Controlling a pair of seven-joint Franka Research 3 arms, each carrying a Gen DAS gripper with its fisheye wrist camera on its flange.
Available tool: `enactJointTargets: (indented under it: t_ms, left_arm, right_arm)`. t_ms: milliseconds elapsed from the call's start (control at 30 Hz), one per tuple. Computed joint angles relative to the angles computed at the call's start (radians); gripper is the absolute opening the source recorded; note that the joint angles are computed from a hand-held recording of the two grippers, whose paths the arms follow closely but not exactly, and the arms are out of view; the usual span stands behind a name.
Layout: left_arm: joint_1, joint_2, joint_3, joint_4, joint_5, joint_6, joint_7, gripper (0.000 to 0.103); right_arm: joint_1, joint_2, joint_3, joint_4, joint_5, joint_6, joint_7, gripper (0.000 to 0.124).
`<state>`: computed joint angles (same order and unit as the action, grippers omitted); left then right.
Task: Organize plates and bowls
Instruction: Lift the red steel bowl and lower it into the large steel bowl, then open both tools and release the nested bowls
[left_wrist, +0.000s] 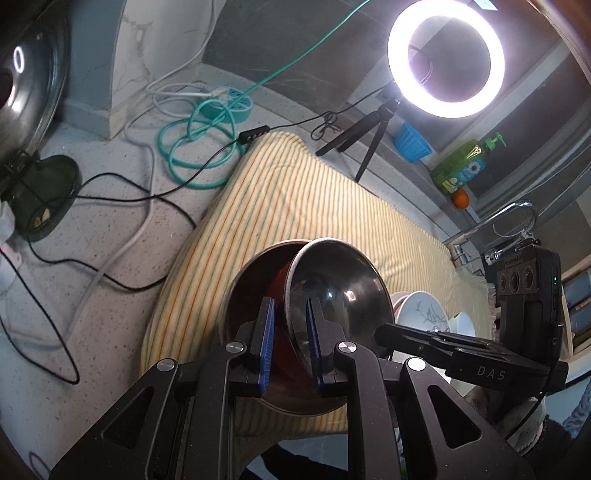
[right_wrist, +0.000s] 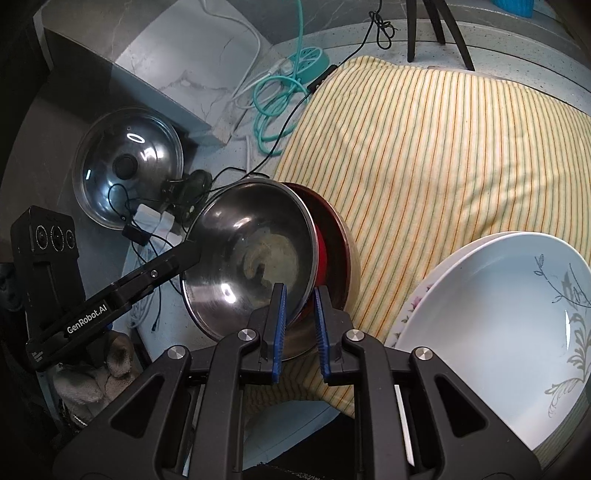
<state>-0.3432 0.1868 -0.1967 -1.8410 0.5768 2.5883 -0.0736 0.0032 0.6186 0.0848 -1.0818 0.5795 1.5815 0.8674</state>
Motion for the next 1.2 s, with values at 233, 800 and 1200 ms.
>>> enactJointTargets:
  t_ms: [233,800,1200]
  left_arm:
    - [0.004,0.012,-0.006,-0.012,-0.045,-0.002,0.034,0.015]
    - [0.004,0.037,-0.006,0.017,-0.105,-0.039,0.104,0.021]
    - [0.002,0.036,-0.006,0.024,-0.110,-0.050,0.135,0.021]
  right_arm:
    - [0.024,-0.010,-0.006,-0.029,-0.030,0.046,-0.014,0.016]
    - [0.055,-0.043,-0.009,-0.098,-0.075,0.121,-0.071,0.023]
    - [0.048,-0.041,-0.006,-0.085,-0.051,0.112,-0.089,0.039]
